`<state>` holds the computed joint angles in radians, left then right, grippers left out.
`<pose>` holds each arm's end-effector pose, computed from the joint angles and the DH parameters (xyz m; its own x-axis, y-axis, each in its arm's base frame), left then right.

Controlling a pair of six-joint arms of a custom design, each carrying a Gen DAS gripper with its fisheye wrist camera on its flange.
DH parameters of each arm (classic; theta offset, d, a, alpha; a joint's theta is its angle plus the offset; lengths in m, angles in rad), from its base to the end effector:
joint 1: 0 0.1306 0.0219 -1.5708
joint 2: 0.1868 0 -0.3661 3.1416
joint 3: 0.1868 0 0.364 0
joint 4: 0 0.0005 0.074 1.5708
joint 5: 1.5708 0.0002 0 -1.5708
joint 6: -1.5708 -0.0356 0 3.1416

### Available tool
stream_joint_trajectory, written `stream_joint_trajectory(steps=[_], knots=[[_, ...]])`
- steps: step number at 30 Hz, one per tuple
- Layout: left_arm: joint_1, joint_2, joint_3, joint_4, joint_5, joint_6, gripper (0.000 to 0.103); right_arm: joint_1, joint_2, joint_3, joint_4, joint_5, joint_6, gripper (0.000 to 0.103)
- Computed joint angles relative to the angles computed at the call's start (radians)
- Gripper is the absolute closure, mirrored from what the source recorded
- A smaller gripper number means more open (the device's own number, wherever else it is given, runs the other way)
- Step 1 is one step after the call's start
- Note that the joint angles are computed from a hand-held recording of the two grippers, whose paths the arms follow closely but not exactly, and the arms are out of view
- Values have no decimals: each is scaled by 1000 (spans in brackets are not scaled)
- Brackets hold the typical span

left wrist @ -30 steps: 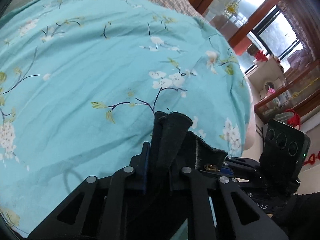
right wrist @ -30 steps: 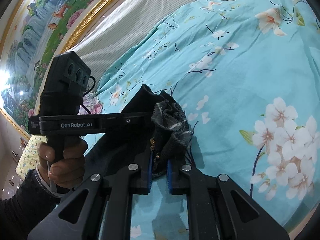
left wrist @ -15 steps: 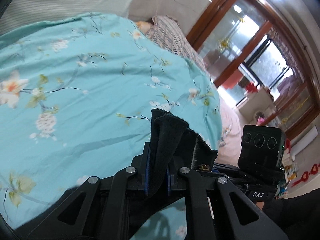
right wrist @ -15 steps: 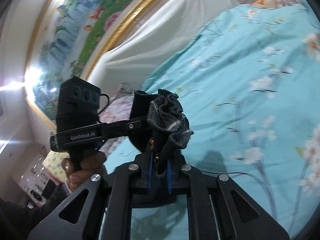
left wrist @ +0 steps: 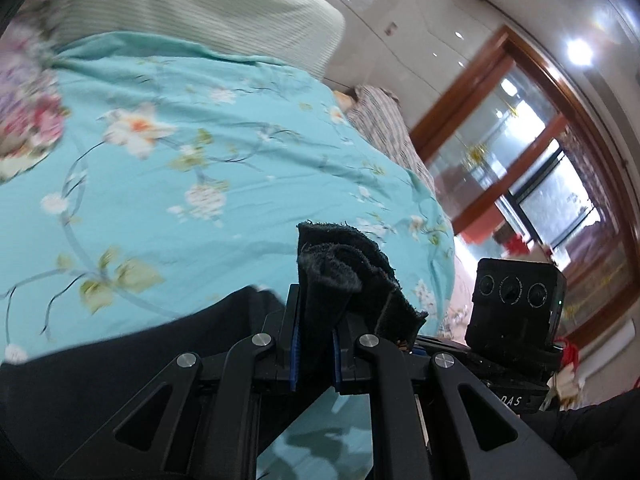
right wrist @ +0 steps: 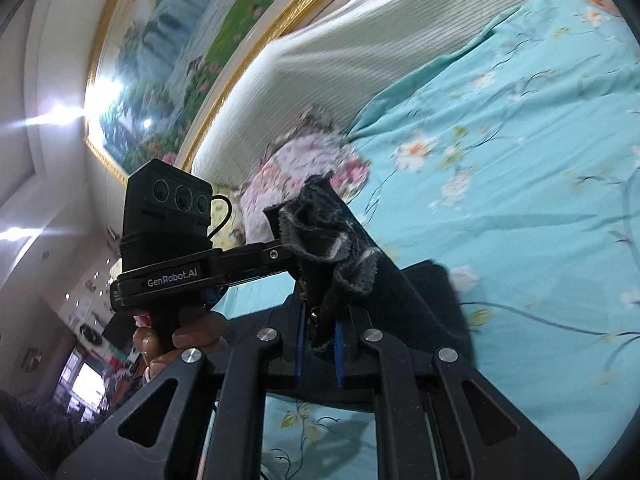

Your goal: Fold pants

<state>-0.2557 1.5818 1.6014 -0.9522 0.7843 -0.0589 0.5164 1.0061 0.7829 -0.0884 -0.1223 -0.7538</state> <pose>0.4934 -0.1555 0.4169 -0.7412 0.2368 -0.6281 0.6309 0.5655 -0.5313 0.2988 0.1741 0.3566 -0.5989 0.4411 -0.6684 -0.2484 0.6911 0.6787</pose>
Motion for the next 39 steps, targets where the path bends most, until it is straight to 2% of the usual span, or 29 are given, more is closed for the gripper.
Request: stream_joint_trajectory(steps=[9, 22, 27, 30, 39], knots=[[104, -33, -145, 57, 9, 35, 93, 52, 156, 69, 4, -34, 22, 91], [152, -56, -269, 98, -39, 84, 94, 95, 266, 123, -76, -32, 69, 87], [174, -81, -313, 112, -60, 113, 93, 110, 283, 142, -95, -39, 85, 67], [185, -96, -334, 119, -66, 123, 93, 124, 294, 155, -105, -32, 99, 59], [229, -156, -392, 146, -75, 181, 89, 135, 307, 173, -118, -38, 97, 57]])
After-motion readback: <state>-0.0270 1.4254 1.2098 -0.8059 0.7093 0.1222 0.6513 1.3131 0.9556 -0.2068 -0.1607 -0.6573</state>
